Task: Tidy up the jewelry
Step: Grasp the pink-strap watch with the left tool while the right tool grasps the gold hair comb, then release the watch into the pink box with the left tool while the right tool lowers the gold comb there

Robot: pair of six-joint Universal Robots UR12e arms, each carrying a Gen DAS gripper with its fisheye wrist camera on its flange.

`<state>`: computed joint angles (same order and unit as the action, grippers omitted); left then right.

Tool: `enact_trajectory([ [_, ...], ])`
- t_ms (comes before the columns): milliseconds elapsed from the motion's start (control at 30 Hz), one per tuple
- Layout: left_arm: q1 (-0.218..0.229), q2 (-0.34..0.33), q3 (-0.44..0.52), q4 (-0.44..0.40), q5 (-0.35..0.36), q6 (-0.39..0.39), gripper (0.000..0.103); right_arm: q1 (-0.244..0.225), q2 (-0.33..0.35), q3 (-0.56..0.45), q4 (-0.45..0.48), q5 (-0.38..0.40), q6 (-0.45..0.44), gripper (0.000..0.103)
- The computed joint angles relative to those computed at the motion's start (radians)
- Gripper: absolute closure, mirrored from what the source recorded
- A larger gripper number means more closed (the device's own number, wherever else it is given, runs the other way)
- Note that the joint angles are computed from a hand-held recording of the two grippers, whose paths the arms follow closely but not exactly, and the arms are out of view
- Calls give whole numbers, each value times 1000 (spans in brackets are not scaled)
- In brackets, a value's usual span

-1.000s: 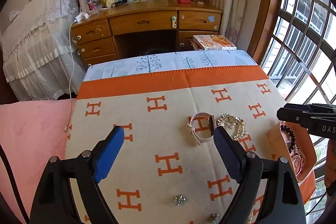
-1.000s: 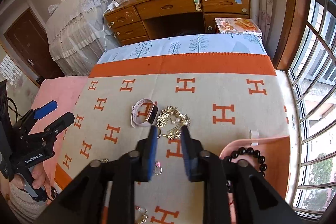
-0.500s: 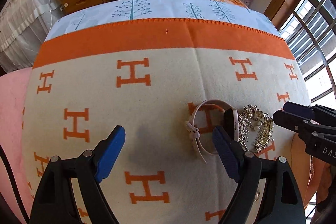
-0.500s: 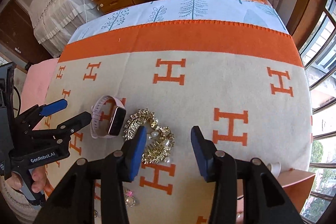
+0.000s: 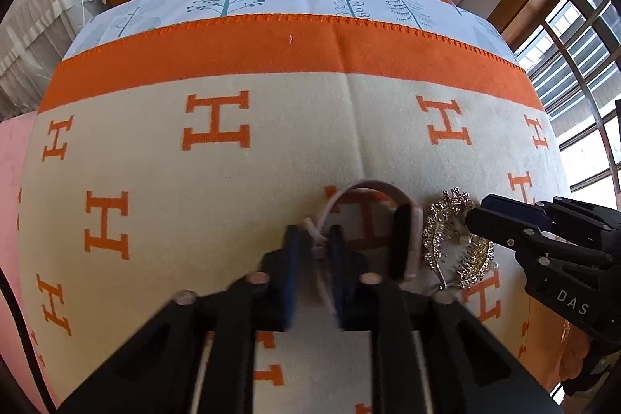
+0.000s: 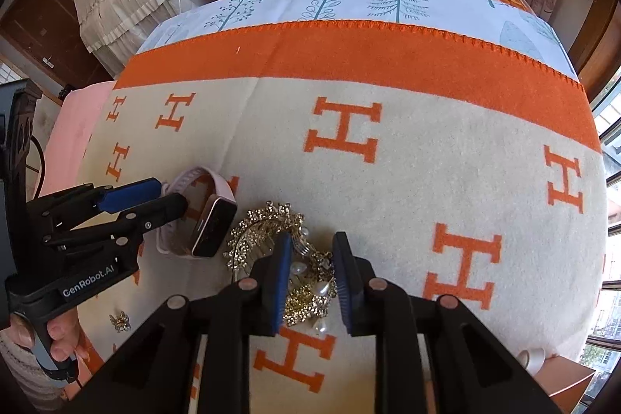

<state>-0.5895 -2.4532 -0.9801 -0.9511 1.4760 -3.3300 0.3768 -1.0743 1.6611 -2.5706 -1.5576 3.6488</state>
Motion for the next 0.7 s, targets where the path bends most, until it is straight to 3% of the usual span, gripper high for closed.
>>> enact_trajectory([
  [133, -13, 0, -2, 33, 43, -1, 96, 4, -12, 17, -30, -13, 10, 83],
  [400, -23, 49, -54, 93, 36, 16, 96, 3, -70, 90, -136, -9, 67, 85],
  [700, -55, 112, -114, 173, 34, 68, 96, 24, -163, 196, -248, -61, 115, 86],
])
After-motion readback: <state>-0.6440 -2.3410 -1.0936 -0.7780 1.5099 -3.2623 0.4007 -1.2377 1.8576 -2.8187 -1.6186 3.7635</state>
